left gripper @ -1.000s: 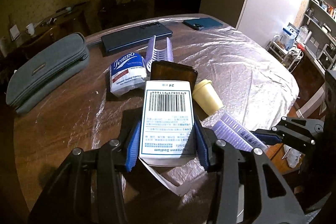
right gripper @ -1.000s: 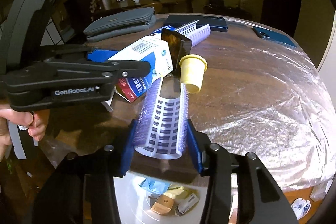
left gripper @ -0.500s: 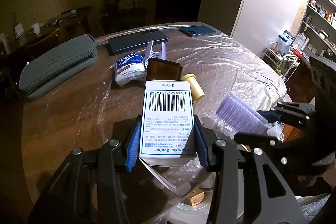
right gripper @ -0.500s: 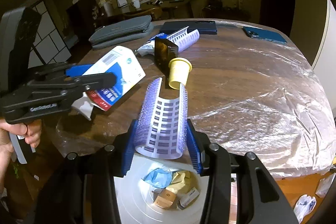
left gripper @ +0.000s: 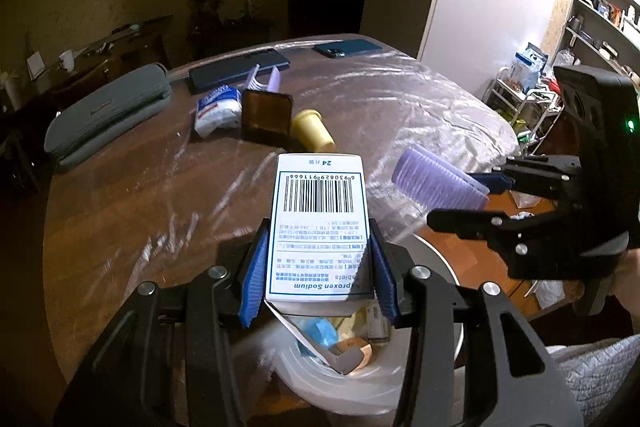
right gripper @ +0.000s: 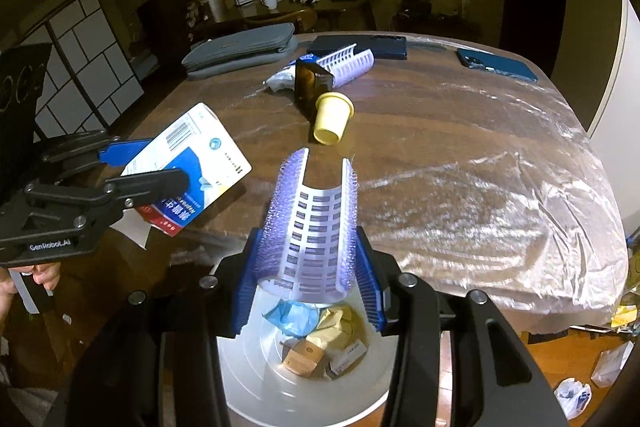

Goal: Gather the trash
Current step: 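Carry the white box and purple roller over the white bin with both grippers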

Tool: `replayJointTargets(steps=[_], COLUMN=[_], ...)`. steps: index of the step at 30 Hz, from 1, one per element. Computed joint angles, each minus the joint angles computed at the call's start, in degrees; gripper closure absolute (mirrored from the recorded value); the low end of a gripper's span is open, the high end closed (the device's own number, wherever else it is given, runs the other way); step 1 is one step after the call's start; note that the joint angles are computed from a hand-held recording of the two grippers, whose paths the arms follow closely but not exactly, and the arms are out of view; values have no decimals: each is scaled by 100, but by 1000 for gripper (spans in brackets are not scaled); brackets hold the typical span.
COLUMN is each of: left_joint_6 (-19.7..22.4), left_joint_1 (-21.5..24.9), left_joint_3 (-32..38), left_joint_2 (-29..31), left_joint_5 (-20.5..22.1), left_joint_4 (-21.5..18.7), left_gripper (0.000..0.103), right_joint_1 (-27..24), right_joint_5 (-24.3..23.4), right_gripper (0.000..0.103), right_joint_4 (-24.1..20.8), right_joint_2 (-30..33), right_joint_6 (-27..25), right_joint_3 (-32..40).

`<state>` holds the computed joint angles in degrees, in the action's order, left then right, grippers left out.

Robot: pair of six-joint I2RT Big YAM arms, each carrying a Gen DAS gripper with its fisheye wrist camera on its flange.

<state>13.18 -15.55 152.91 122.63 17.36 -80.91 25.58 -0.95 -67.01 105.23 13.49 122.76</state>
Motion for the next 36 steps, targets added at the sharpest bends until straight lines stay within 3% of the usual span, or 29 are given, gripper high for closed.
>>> replayJointTargets(steps=[4, 15, 23, 36], left_joint_6=[-12, -58, 7, 136], left_joint_1=[-48, -145, -219, -314], left_joint_3=[-862, -2162, -2689, -2969], left_joint_2=[-471, -1174, -1438, -1470], left_joint_5=[-53, -151, -223, -297], left_joint_4=[318, 668, 788, 694], left_gripper=[56, 56, 56, 56], right_joint_1=[-16, 28, 78, 77], right_joint_5=[-49, -252, -319, -347], right_gripper=[59, 59, 59, 59], right_joint_4=[21, 7, -8, -51], right_joint_2=[-199, -666, -837, -891], right_joint_6=[-16, -30, -67, -35], right_joint_3=[-298, -1050, -1405, -1722])
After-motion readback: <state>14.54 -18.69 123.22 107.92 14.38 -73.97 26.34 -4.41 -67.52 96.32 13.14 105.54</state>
